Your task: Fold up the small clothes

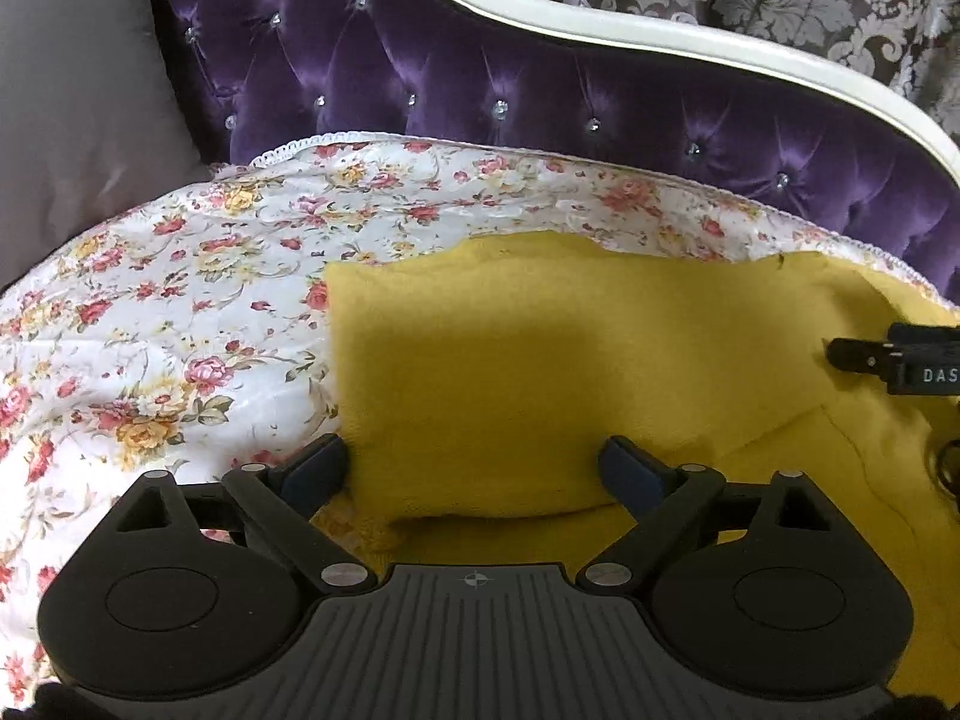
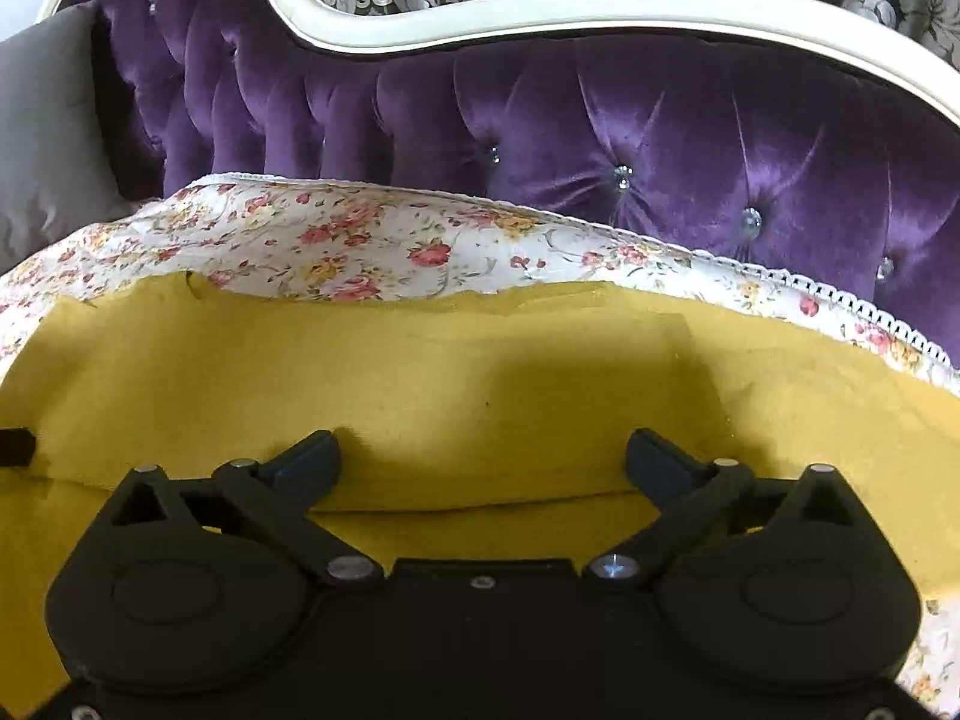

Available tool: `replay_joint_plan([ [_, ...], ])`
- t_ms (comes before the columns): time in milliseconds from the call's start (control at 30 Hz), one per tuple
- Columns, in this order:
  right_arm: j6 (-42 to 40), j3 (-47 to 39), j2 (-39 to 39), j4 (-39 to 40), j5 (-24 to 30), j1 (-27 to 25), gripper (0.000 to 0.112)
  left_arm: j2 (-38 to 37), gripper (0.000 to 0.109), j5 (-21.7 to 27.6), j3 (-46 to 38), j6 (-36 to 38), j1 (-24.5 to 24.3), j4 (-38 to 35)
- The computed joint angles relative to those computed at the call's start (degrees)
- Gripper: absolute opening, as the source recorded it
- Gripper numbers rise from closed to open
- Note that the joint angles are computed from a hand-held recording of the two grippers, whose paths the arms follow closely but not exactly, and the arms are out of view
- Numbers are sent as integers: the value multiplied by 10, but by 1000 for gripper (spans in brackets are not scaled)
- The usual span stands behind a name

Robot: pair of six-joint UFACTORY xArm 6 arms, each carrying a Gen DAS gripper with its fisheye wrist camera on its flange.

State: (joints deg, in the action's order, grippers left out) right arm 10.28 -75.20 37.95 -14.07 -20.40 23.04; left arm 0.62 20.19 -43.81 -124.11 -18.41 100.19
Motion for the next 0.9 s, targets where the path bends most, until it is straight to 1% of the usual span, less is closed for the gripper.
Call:
replay_joint_plan([
  [67,-8,-1,2,8,-2,2,103,-1,96,-3,0,-13,1,13],
  [133,-19,1,3,20,-6,4,103,-1,96,-2,-1,-4,0,7],
  [200,5,1,3,-6,-11,-2,103,4,97,-14,-10,47,6,-35],
  [233,23,-3,6,-24,-12,-6,103,3,96,-24,-12,87,10,-66],
  [267,31,-3,6,-32,-14,-8,103,1,94,-33,-12,121,15,-95],
  [300,31,-3,7,-31,-16,-8,103,-3,93,-40,-12,139,18,-116],
  [333,28,-2,8,-28,-18,-7,103,-11,93,-46,-12,132,21,-122],
  [400,27,-1,9,-27,-22,-7,103,-17,93,-52,-20,82,20,-95],
  [433,32,-1,10,-31,-23,-8,103,-18,93,-46,-28,75,15,-94],
  [533,40,-1,10,-39,-27,-10,103,4,93,-24,-67,93,-11,-102],
  [567,64,-2,10,-67,-32,-16,103,16,93,-20,-82,98,-17,-104],
  [600,107,-3,9,-114,-39,-27,102,32,93,-20,-100,103,-22,-106],
  [633,131,2,5,-137,-50,-34,102,48,93,-22,-118,109,-26,-111],
  [667,132,13,-3,-136,-59,-37,102,62,93,-26,-134,111,-29,-113],
  [733,88,53,-27,-85,-96,-39,102,89,93,-30,-166,97,-38,-99],
  [800,95,88,-53,-89,-128,-58,102,116,93,-32,-195,83,-45,-82],
  [900,104,129,-86,-81,-144,-94,102,155,93,-38,-237,71,-54,-69],
])
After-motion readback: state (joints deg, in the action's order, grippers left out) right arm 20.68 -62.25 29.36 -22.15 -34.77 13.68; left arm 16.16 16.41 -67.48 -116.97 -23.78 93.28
